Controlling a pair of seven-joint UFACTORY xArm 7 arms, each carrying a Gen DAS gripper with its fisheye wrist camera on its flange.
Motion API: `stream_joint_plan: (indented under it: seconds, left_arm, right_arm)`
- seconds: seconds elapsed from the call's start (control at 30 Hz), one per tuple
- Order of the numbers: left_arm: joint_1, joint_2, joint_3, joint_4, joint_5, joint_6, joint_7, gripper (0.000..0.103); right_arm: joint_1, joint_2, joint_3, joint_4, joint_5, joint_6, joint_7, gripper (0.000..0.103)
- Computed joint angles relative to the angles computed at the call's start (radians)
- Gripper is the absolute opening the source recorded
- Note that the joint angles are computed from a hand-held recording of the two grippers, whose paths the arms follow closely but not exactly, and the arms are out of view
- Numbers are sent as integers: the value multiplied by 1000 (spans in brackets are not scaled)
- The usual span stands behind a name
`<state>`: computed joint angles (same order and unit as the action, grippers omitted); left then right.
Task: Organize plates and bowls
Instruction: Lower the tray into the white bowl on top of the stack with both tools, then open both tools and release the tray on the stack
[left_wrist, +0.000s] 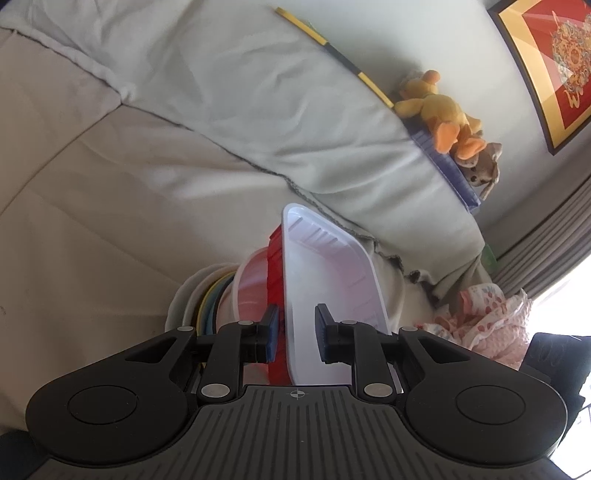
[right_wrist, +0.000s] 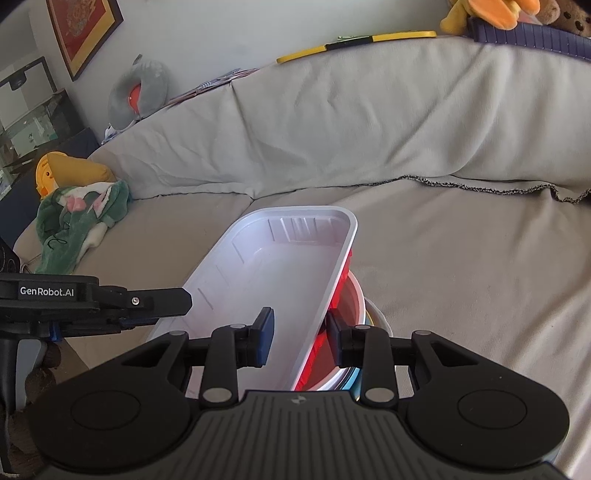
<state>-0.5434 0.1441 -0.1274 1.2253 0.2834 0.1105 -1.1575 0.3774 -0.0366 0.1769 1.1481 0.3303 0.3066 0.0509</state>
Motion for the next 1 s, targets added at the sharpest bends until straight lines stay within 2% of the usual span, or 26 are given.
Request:
stream_joint_plan:
  seconds: [0.07,0.13,0.2,0.33,0.6,0.8,1.0]
  left_arm:
    - [-20,-10,26,-9,52,-2,-56,23]
    - [-15,-15,19,-17,58,-8,-65,23]
    - [-2,-19,-1,-24,34,-13,-43,23]
    - [-8,-21,1,-19,61,0,-61,23]
    - [1,-14,-6,-17,35,-5,-42,23]
    - [-31,-20,32,-16,144,11,-139,23]
    - [-22,-35,26,-28,213,5,-213,23]
  right_arm:
    - [0,-1,-1,-1,5,0,-8,31]
    - [1,-1,-3,-1,22,3,-24,31]
    - [3,-5,-3,-4,40,6,-43,31]
    - [3,-10,-3,-11,26,3,-40,31]
    - [2,-8,-6,-11,46,6,-61,31]
    - [-3,-1,-6,-10,39,19,-56,31]
    - [-3,-11,-7,-22,62,10,-71,31]
